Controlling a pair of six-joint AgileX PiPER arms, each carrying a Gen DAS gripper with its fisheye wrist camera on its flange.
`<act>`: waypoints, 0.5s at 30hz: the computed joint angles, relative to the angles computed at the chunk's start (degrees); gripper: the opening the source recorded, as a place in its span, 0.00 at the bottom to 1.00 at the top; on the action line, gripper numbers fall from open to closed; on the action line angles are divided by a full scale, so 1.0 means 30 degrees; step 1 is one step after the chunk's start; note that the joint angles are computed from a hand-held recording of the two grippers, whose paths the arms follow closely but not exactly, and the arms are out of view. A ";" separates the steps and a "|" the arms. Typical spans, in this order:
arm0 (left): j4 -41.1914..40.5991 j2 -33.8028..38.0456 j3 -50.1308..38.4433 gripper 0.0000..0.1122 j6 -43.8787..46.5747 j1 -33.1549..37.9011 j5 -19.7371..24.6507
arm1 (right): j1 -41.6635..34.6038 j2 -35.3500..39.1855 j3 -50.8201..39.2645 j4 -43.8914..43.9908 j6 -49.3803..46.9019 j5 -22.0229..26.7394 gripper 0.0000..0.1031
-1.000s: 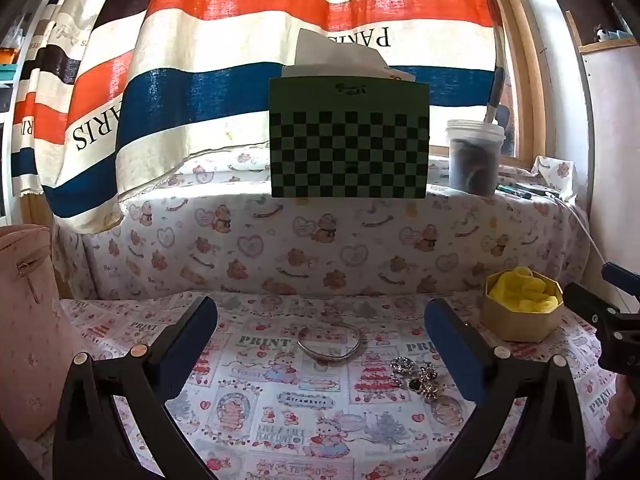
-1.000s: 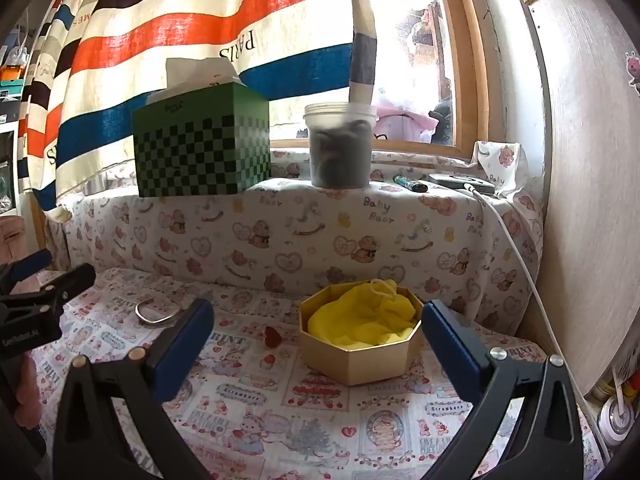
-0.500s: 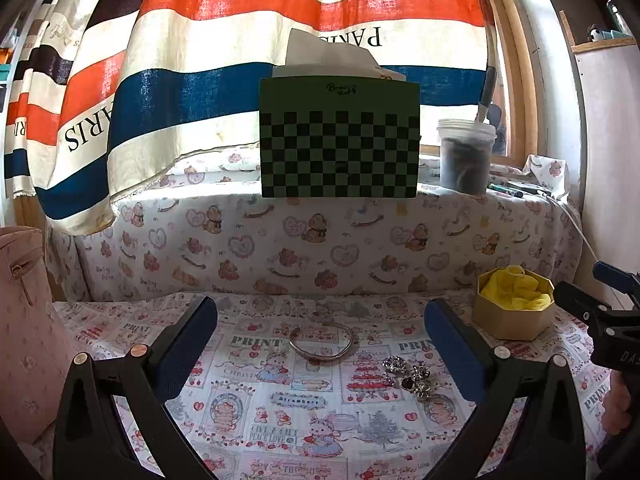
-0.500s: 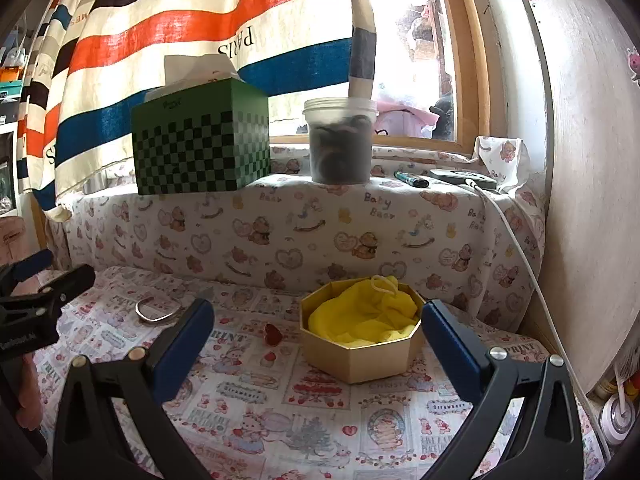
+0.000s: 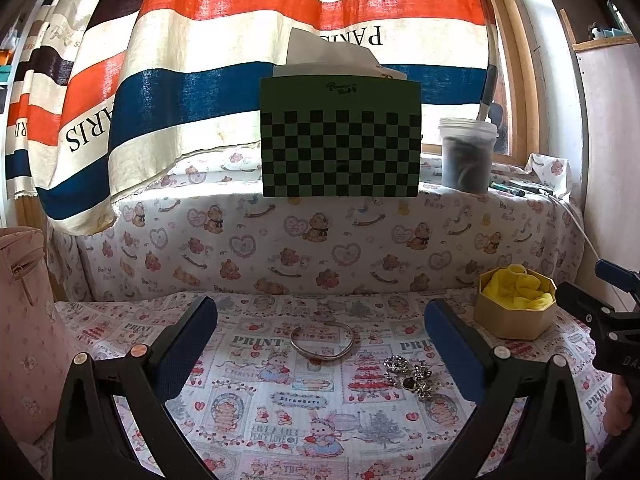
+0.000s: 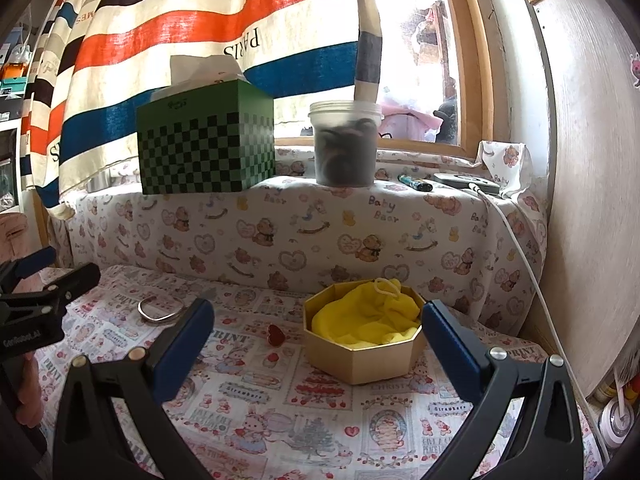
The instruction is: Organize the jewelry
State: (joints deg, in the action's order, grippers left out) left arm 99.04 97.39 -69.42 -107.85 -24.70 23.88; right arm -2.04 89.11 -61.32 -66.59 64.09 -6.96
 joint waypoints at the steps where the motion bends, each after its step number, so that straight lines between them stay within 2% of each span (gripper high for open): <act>1: -0.0010 0.0001 -0.0008 0.92 0.0014 0.0018 -0.0018 | 0.0065 -0.0020 0.0016 0.0340 -0.0338 0.0057 1.00; 8: -0.0080 -0.0028 0.0020 0.92 -0.0076 0.0110 -0.0013 | -0.0036 0.0120 -0.0276 -0.3158 0.3270 0.0093 1.00; 11: 0.0034 -0.0019 0.0025 0.92 -0.0056 0.0098 -0.0029 | -0.0050 0.0039 -0.0108 -0.0883 0.1042 0.0048 1.00; 15: -0.0216 0.0029 -0.0033 0.92 0.0056 0.0012 0.0122 | 0.0099 0.0032 -0.0056 0.0081 -0.0140 0.0139 1.00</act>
